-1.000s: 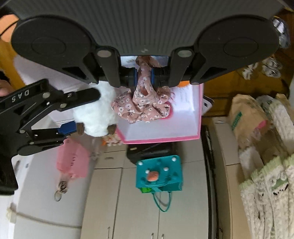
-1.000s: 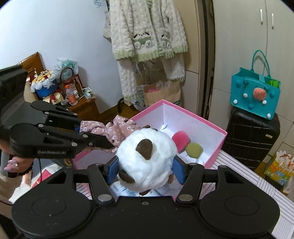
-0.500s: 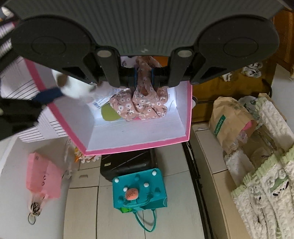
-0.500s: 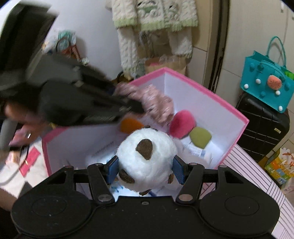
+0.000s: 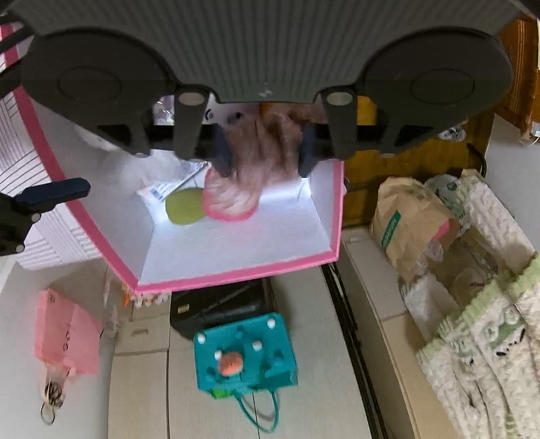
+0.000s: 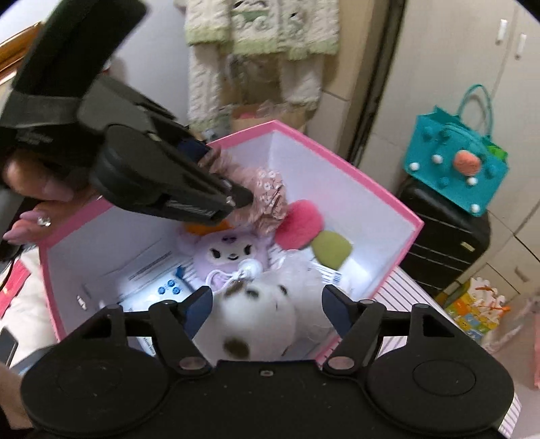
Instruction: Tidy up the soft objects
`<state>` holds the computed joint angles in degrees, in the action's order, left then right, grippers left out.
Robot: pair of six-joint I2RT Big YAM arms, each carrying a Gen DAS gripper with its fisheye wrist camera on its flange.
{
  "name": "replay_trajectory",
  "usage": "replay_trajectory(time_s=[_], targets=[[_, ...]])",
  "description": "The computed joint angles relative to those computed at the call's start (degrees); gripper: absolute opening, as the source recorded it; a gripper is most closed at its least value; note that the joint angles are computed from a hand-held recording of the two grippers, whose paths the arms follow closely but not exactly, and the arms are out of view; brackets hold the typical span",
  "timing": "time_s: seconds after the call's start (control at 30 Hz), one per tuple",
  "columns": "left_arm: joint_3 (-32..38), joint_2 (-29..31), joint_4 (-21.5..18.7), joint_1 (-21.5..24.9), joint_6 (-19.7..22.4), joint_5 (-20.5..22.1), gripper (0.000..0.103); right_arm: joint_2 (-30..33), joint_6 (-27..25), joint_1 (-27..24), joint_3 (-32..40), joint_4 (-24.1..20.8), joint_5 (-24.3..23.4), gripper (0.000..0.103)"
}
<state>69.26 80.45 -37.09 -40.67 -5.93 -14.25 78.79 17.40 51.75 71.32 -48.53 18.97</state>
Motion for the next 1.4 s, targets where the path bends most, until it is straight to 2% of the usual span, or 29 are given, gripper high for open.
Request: replay_trajectory(time_s=[0.07,0.2,0.33,0.37,0.4,0.53,0.63,0.7,0.8,0.87,0.97,1.03,1.07,1.23,1.27,1.33,1.4], targets=[[-1.19,-1.74,0.40,0.18,-0.49,1.05,0.053,-1.56,2.12,0.47,-1.37,1.22,0.88,0.076],[-3.73,-5.44,0.99,0.39,-1.60,2.69,0.055,-4.35,5.25,1.96,-3.44,2.98,2.30,0.076],[-5.25,-8.88,-0.86,0.51,-2.53,4.59,0.055,-6.42,7.55,4.55,-4.71,3.79,4.15,0.076],[-5.45,-9.59,-1.56,0.46,-2.69,4.82,0.059,-6.72,7.95,5.21,-4.95,4.02,4.88,0.076],[-5.55,-10.36,-2.69,0.16,-3.15,4.44,0.066,-7.08,8.21,5.79,-5.19,4.25,5.50,0.076],[-5.54,-12.88,-7.11,-2.10,-2.94,1.84,0.074,-8.51,9.46,7.93,-6.14,5.70,7.02,0.076],[-5.90,-15.15,-9.04,-4.33,-3.19,-1.44,0.087,-9.31,11.55,9.49,-6.26,5.21,8.55,0.076],[-6.18,-16.69,-10.20,-5.59,-3.73,-3.17,0.103,-9.80,13.07,10.52,-5.92,3.65,9.65,0.083],[-5.64,-17.93,-13.13,-6.52,-3.28,-2.74,0.103,-10.35,13.99,12.35,-5.13,0.29,11.34,0.095],[-5.86,-18.81,-14.43,-7.78,-4.22,-4.15,0.103,-10.37,15.53,13.64,-4.17,-2.85,12.69,0.097],[-5.39,-19.15,-18.09,-10.38,-7.64,-7.37,0.103,-9.11,20.32,15.51,-0.92,-11.63,14.22,0.098],[-6.11,-20.24,-18.30,-12.16,-7.97,-8.51,0.103,-9.77,22.62,17.46,-1.26,-13.31,16.96,0.098],[-6.82,-21.09,-17.67,-13.36,-7.89,-9.57,0.103,-10.52,24.79,18.66,-1.99,-13.56,19.27,0.098],[-8.61,-23.47,-16.23,-19.22,-10.20,-15.23,0.103,-14.21,35.44,23.26,-4.96,-14.90,24.60,0.098],[-8.74,-23.77,-16.27,-20.33,-10.89,-15.82,0.103,-14.52,38.48,24.38,-5.11,-16.32,26.21,0.098],[-8.88,-24.20,-16.53,-21.83,-12.39,-16.03,0.103,-13.81,45.17,26.97,-4.17,-21.92,30.19,0.098],[-8.82,-24.14,-17.16,-23.22,-13.95,-16.46,0.103,-13.22,51.10,28.79,-2.92,-27.38,31.37,0.098]])
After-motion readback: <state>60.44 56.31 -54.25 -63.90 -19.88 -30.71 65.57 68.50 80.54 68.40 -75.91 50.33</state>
